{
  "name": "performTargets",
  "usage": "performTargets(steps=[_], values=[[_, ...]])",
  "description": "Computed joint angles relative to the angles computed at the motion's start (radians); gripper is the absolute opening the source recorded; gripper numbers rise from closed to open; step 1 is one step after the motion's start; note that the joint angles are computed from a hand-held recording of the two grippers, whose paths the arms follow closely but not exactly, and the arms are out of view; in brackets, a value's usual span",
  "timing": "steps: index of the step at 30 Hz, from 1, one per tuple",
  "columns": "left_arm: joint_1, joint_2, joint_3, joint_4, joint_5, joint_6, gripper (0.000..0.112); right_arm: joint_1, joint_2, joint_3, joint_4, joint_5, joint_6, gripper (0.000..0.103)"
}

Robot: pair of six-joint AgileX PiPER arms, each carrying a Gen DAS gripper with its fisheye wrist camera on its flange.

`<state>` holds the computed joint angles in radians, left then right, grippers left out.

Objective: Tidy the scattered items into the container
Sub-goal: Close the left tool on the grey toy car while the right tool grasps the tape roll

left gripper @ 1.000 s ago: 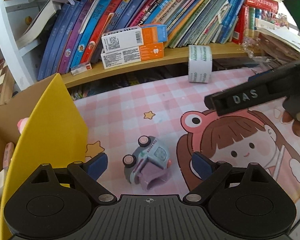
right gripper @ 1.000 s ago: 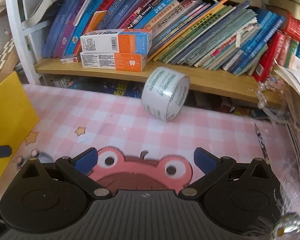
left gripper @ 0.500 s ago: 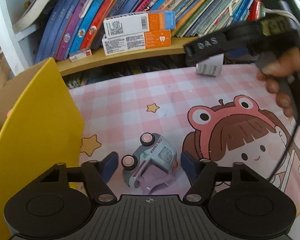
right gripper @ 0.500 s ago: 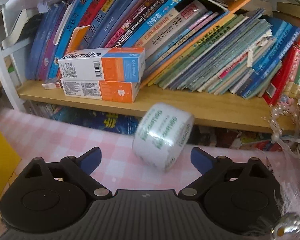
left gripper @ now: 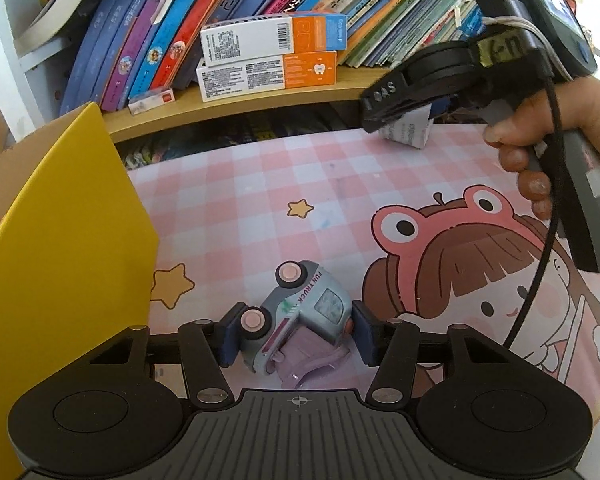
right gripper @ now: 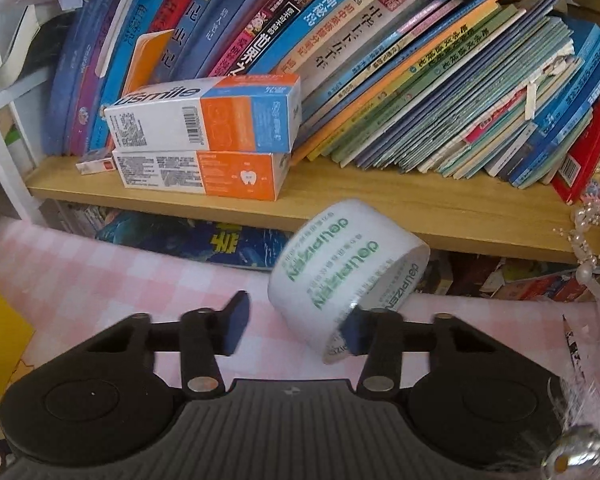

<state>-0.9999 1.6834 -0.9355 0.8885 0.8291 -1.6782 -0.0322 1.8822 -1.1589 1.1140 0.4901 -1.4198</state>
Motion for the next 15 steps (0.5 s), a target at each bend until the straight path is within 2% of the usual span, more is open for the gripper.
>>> performTargets(steps=[7, 15], values=[[-0.016, -0.025, 0.003, -0.003, -0.001, 0.006, 0.053, -0.04, -0.033, 0.029, -0.014, 0.079, 0.002, 0.008], [-0.065, -0.076, 0.014, 0.014, 0.038, -0.009, 0.053, -0.107, -0.156, 0.143, -0.012, 0.183, -0.058, 0.007]])
